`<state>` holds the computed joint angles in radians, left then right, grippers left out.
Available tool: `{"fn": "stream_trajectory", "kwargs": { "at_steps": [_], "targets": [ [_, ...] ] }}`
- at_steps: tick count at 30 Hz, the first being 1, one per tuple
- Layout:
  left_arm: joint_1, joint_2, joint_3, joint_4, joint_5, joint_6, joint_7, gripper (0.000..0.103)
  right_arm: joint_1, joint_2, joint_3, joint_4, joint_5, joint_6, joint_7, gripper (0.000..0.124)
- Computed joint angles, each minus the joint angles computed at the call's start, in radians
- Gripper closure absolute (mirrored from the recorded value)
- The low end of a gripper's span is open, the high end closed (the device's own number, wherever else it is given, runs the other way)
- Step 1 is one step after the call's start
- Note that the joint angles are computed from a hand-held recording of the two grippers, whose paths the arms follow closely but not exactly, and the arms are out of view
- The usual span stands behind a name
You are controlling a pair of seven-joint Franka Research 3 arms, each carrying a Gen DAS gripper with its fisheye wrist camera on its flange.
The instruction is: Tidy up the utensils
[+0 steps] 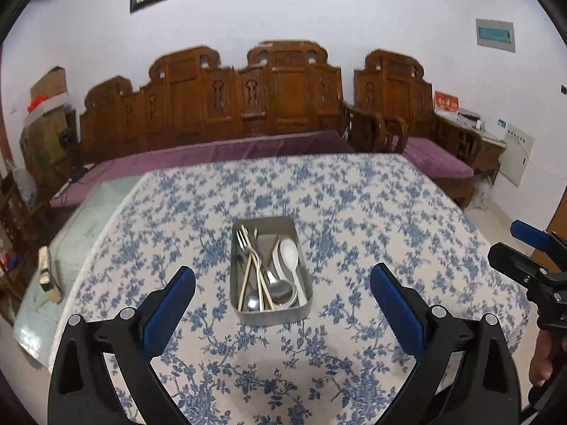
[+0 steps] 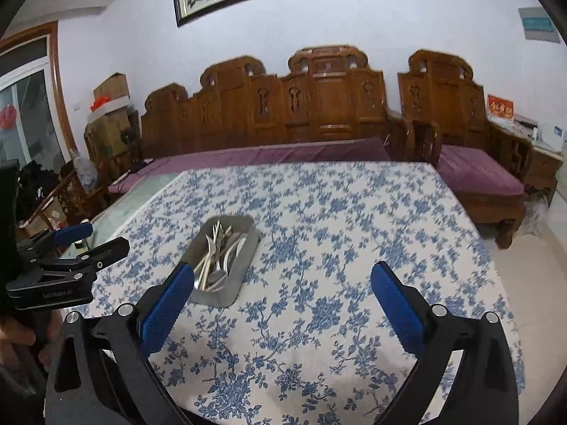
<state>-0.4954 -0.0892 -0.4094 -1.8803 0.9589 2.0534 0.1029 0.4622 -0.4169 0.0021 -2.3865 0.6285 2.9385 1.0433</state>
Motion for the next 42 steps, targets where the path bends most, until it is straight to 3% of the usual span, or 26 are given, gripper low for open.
{"fn": "stream_trajectory", "kwargs": {
  "at_steps": [12, 19, 42],
  "targets": [
    [-0.043, -0.017, -0.057, 0.118, 0.093, -0.151, -0.014, 0.008, 0.003, -0.132, -0.003, -0.007, -0.041, 0.043, 0.042, 0.023],
    [-0.055, -0.037, -0.077, 0.133, 0.138, -0.187, -0.029, 0.008, 0.005, -0.173, -0.003, -0.004, -0.070, 0.054, 0.064, 0.023],
    [-0.055, -0.045, -0.083, 0.125, 0.138, -0.190, -0.045, 0.008, 0.003, -0.192, -0.003, -0.012, -0.120, 0.051, 0.105, 0.023]
  ]
}}
